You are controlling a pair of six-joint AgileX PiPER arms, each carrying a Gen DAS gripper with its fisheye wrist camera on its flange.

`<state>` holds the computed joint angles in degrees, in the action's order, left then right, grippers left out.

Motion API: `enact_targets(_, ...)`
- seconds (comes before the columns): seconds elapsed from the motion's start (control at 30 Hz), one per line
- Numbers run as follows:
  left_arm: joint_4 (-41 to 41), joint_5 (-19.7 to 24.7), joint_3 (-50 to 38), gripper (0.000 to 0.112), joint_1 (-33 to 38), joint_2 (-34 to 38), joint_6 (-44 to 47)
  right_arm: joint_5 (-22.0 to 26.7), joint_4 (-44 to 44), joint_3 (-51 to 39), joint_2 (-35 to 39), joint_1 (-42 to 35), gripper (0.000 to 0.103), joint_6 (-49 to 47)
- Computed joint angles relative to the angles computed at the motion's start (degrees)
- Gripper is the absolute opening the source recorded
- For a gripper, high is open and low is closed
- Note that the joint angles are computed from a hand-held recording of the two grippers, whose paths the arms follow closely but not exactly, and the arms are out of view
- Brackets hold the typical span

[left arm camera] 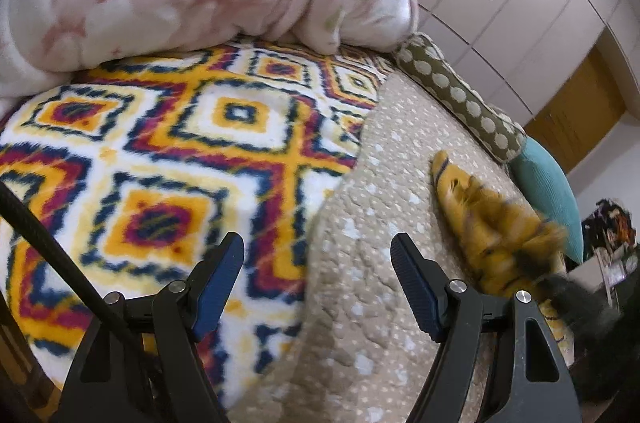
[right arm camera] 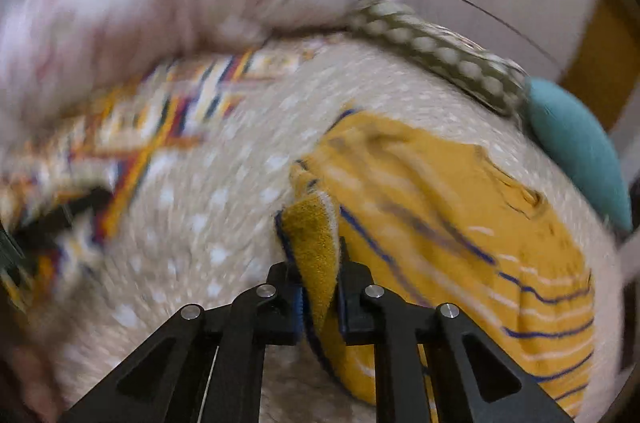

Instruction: Fold small clothes

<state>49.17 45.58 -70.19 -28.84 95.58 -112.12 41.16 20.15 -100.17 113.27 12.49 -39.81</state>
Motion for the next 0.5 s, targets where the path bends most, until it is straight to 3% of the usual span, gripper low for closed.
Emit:
enact_targets(0.13, -1.4, 1.0, -3.1, 0.075, -1.0, 2.0, 3.4, 10.3, 10.0, -12.0, 2.7, -10.5, 0.012, 1.1)
enact_targets(0.27, -2.5, 2.4, -6.4, 0.075, -2.1, 4.2, 6.3, 18.4, 14.7, -25.9, 9.7, -23.7, 0.012, 6.5)
enact_targets(0.43, -3.3, 3.7, -10.8, 0.08, -3.3, 7.4, 9.7, 22.0, 13.6, -31.8, 16.6, -35.0, 0.012, 10.5)
enact_targets(0.5, -3.4, 4.5, -13.5, 0.081, -4.2, 9.5, 11.5, 26.1, 14.0, -36.0, 21.1, -38.4, 0.012, 11.2)
